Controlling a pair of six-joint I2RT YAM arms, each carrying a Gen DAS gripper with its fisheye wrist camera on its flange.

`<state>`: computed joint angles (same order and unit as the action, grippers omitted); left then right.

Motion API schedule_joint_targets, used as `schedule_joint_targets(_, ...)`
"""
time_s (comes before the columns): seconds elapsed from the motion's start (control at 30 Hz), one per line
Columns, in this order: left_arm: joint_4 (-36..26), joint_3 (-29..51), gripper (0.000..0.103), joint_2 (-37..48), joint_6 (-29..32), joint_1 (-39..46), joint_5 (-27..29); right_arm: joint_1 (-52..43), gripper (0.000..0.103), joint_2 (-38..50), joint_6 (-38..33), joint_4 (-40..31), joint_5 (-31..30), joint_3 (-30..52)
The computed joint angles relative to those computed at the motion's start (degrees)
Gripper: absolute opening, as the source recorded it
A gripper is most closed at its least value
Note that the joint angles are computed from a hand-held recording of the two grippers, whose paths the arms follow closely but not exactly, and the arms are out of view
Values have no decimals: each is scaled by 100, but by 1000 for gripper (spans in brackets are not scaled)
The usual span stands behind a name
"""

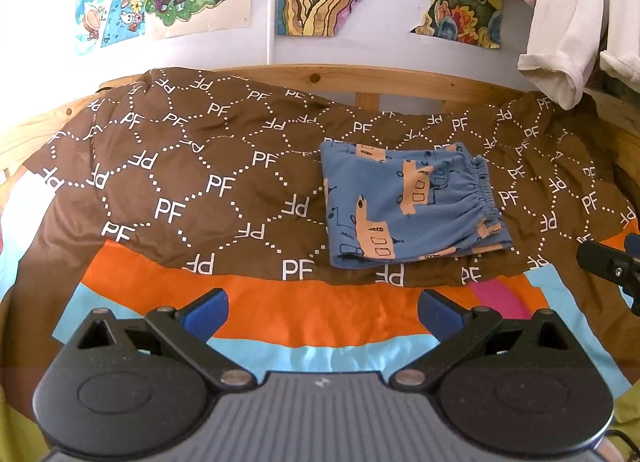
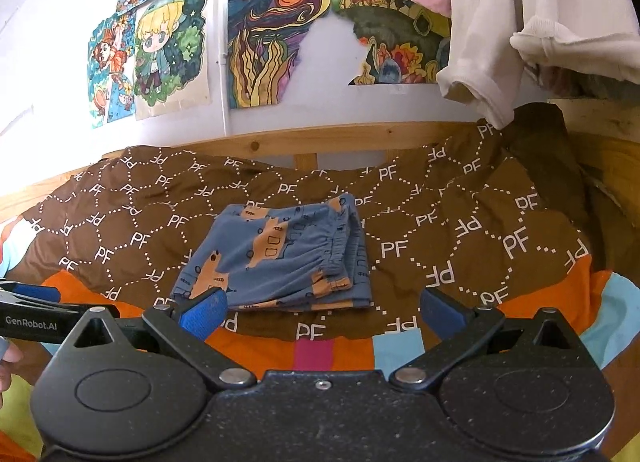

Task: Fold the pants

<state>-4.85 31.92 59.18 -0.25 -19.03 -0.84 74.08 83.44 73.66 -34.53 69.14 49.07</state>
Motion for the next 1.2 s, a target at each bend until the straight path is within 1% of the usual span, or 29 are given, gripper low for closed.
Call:
schedule_joint_targets(0.77, -58, -2, 103, -29, -43, -18, -10, -70, 102, -59, -186, 203, -117, -98)
schedule_joint_targets(1.2, -74, 11, 103, -24, -64, -24, -27, -62, 102, -41, -149, 163, -124, -72)
